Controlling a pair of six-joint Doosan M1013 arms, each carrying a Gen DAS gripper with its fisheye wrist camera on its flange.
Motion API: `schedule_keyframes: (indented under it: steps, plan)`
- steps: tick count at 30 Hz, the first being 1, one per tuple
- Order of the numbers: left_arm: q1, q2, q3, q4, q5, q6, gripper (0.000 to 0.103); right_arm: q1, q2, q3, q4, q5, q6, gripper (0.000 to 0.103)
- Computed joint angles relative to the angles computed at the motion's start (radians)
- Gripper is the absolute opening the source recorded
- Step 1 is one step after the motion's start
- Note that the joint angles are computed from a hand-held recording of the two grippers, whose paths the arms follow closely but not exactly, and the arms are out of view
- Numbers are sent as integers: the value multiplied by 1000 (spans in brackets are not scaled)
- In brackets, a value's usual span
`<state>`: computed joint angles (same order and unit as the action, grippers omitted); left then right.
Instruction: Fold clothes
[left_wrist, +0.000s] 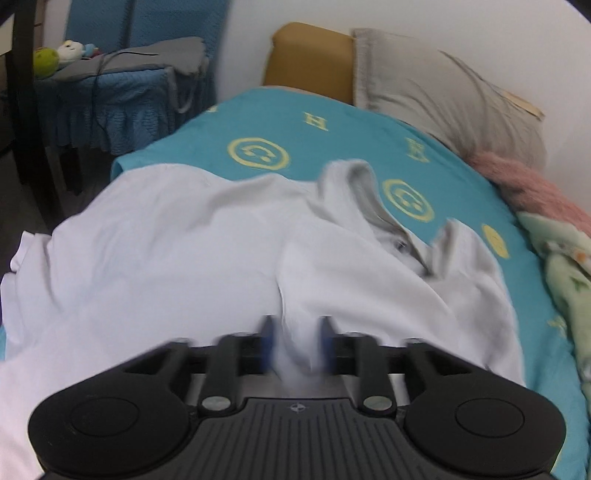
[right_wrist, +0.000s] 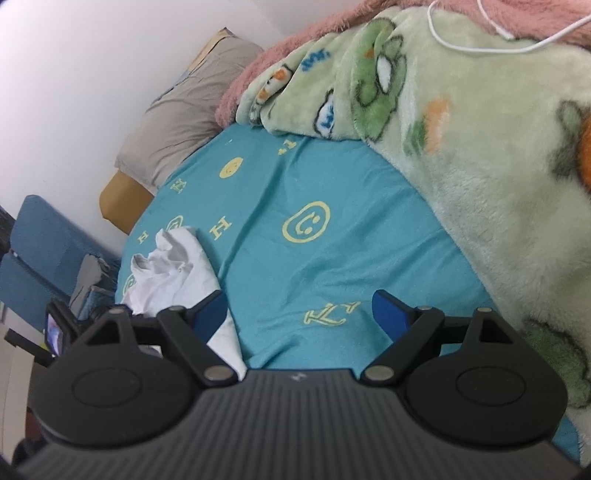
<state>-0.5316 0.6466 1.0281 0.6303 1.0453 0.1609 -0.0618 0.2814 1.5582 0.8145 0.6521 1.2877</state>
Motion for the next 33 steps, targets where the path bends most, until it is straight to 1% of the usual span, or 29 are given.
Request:
schedule_keyframes:
  steps: [1, 2, 3, 4, 5, 7, 9, 10, 11, 14, 15, 17, 18, 20, 21, 22, 24, 25, 26, 27, 29, 31, 33]
  plan:
    - [-13, -9, 1, 1, 3, 27, 49, 0, 0, 0, 6, 2, -15, 87]
    - [-29, -18, 1, 4, 9, 49, 58, 0, -2, 1, 11, 4, -33, 87]
    - [-48, -29, 1, 11, 19, 73, 64, 0, -3, 2, 15, 7, -50, 87]
    - [-67, -40, 1, 19, 30, 99, 73, 0, -5, 3, 21, 13, -68, 87]
    - [-93, -60, 15, 30, 49, 109, 79, -2, -6, 2, 31, 29, -92, 87]
    - [-152, -100, 44, 53, 96, 121, 83, -8, -7, -2, 50, 77, -151, 87]
    - [-214, -134, 62, 73, 150, 136, 83, -11, -11, -7, 45, 129, -204, 87]
    - [-246, -157, 85, 87, 159, 127, 85, -14, -13, -10, 43, 162, -227, 87]
    - [-279, -180, 111, 103, 163, 113, 89, -19, -15, -13, 41, 202, -246, 86]
    - [-373, -235, 194, 159, 172, 38, 91, -44, -25, -14, 60, 322, -300, 86]
    - [-403, -249, 219, 178, 176, 10, 92, -53, -34, -12, 68, 347, -324, 86]
    - [-446, -270, 270, 201, 173, -22, 92, -67, -50, -10, 59, 376, -373, 86]
    - [-457, -279, 292, 193, 169, -45, 92, -72, -54, -13, 42, 389, -393, 86]
    - [-461, -305, 330, 131, 123, -104, 92, -82, -57, -18, -4, 414, -415, 86]
    - [-462, -315, 348, 134, 101, -131, 92, -89, -52, -21, -36, 434, -397, 86]
    - [-462, -325, 367, 149, 82, -157, 92, -94, -43, -28, -76, 462, -359, 86]
    - [-449, -327, 371, 150, 91, -178, 92, -105, -19, -44, -139, 521, -257, 86]
    - [-442, -332, 380, 147, 75, -198, 92, -108, -8, -50, -160, 544, -211, 86]
    - [-431, -341, 396, 148, 38, -228, 92, -108, 3, -58, -182, 565, -178, 86]
    - [-419, -350, 413, 151, -3, -261, 92, -103, 12, -63, -215, 577, -151, 86]
    - [-407, -361, 429, 154, -38, -304, 92, -74, 17, -69, -334, 568, -116, 86]
    - [-407, -371, 444, 172, -40, -336, 92, -43, 23, -71, -435, 569, -112, 86]
    - [-412, -380, 451, 197, -19, -349, 92, -16, 30, -71, -531, 574, -112, 86]
